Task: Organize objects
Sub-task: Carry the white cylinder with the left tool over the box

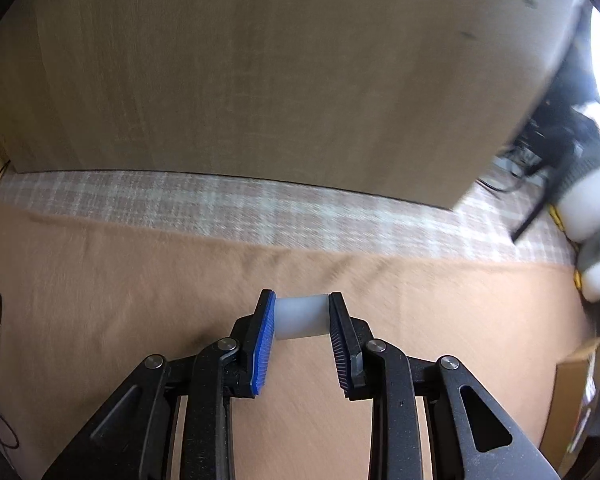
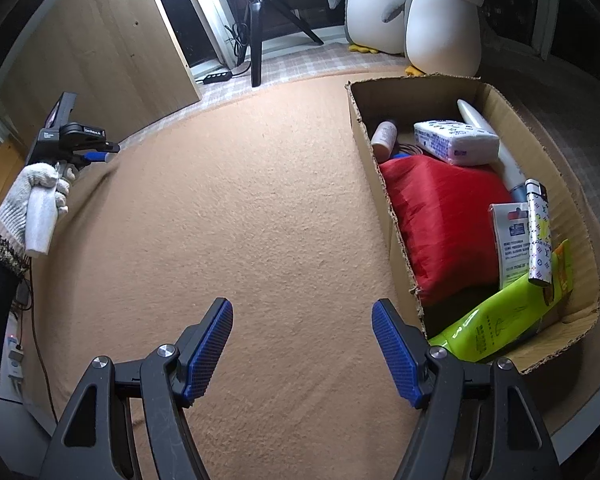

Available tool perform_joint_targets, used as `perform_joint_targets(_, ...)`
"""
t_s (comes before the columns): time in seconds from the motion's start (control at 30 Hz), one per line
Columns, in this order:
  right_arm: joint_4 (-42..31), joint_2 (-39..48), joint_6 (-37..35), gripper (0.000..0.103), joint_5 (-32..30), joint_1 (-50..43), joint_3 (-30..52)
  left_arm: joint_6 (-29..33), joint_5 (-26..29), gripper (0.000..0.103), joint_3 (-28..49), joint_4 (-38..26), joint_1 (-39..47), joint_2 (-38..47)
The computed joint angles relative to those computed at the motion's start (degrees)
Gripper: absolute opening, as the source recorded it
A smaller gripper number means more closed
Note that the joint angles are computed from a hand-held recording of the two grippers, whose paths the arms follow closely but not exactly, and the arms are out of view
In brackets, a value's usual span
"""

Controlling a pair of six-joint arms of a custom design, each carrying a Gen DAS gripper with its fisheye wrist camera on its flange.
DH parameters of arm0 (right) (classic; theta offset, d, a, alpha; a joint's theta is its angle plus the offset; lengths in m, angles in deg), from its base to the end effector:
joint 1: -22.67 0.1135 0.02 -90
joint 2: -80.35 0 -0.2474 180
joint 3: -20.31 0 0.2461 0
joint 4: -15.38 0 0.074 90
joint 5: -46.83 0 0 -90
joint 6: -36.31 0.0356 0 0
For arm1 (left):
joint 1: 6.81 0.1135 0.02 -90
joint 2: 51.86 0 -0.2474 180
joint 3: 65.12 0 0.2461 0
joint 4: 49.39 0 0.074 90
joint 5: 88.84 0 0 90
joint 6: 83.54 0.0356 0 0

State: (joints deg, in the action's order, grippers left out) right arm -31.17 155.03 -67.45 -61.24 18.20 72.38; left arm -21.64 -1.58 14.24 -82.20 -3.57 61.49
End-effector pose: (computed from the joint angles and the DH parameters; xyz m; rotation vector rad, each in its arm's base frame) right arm 0.2204 -0.0062 0.1567 -0.2989 2.6986 0.3470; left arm 0.3646 0.0223 0.1024 -0.7518 2.6302 -0.0570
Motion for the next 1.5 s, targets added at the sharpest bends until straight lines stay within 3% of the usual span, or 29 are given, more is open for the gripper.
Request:
perform_joint_targets(0.37,-3.89,-5.34,-4.36,0.068,-3.20,-5.66,-0.62,-8.52,-3.67,0.029,-6.68,-2.60,-22.30,-12.71)
perform_joint_targets(0.57,-7.72,-8.00,-10.38,0.068,-6.00,-13.80,-0.45,-10.52,-6.22,0.029,-0.49,-9.25,-34.47,-14.97)
perform_joint_targets(0.73,-10.32,-7.97,-15.72,0.069,-8.31,-21.61,0.35,-12.37,-8.27,0.029,10.41,-14.17,-45.13,-9.42)
perform_joint_targets(0.97,-12.10,-7.91,-23.72,0.068,-9.55,-31.88,1.10,-13.11,-8.49,0.029,30.77,-19.03,-56.22,6.09)
perform_joint_targets(1.23,-13.23,-5.25,-31.33,0.069,-10.26,-41.42,2.33,-12.90,-6.99,0.029,57.20,-27.22,-62.70,25.08)
perform_joint_targets(1.5,-14.05,-2.07,-35.55,0.069,-10.63,-46.90,3.56,-12.79,-8.71,0.029,79.20,-37.39,-64.92,38.58)
